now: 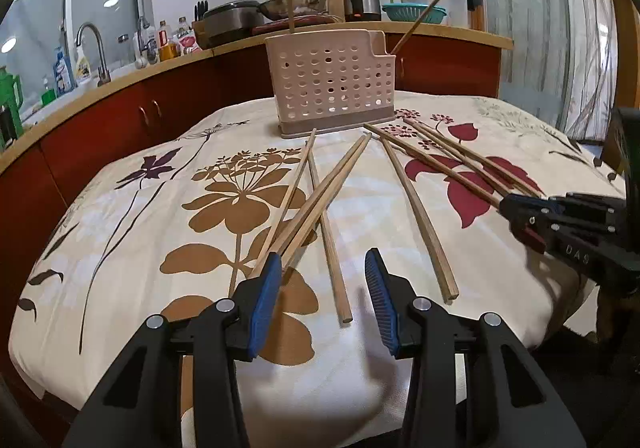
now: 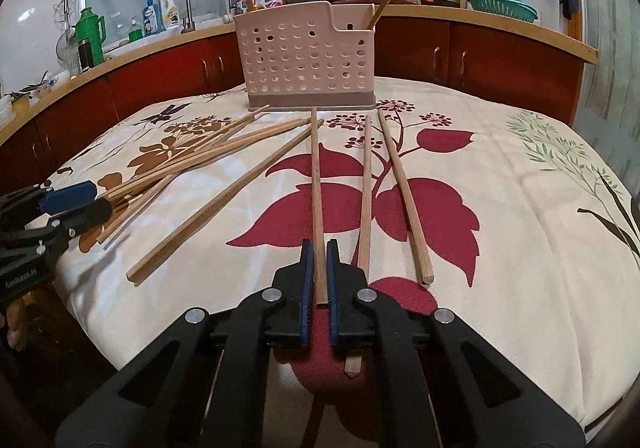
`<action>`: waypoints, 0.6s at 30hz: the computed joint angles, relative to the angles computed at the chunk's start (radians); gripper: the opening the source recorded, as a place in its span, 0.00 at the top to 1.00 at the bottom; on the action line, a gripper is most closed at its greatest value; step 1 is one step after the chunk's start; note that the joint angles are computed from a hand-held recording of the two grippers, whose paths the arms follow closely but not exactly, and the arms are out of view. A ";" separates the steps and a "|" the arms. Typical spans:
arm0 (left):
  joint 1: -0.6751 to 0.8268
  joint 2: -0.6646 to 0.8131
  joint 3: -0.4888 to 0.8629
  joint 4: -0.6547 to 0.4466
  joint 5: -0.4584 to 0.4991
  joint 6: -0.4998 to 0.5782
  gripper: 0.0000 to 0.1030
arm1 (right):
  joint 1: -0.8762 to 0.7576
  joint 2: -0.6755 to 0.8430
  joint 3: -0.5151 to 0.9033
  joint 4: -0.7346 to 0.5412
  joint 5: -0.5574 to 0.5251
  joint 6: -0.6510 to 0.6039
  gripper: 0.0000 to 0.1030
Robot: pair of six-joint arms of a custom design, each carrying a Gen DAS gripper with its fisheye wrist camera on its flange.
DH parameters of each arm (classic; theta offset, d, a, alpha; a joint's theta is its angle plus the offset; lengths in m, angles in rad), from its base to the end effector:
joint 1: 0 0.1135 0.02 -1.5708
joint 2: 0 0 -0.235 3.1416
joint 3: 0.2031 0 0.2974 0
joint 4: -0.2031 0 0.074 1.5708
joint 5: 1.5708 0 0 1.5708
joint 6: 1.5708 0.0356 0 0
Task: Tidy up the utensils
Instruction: 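Lower the right tool onto a new chopstick and close it while the left tool returns, then lower the left tool onto another chopstick and close it while the right tool holds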
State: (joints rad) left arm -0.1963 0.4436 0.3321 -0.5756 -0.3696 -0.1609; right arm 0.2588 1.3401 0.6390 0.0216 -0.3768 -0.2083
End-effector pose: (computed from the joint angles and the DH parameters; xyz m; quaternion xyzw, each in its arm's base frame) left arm 0.1857 -0.0238 0.1736 -0.0628 0.8898 0.0888 0.4432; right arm 0.2972 0.0922 0.1329 -0.2837 0.8436 0.1796 0.4190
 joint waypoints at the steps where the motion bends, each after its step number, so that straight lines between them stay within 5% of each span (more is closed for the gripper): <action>1: 0.004 -0.001 -0.001 0.000 -0.004 -0.003 0.57 | -0.001 0.001 0.000 0.000 -0.002 0.000 0.93; 18: 0.216 0.015 -0.029 -0.009 0.039 0.042 0.58 | 0.007 0.001 0.001 0.000 0.009 0.000 0.93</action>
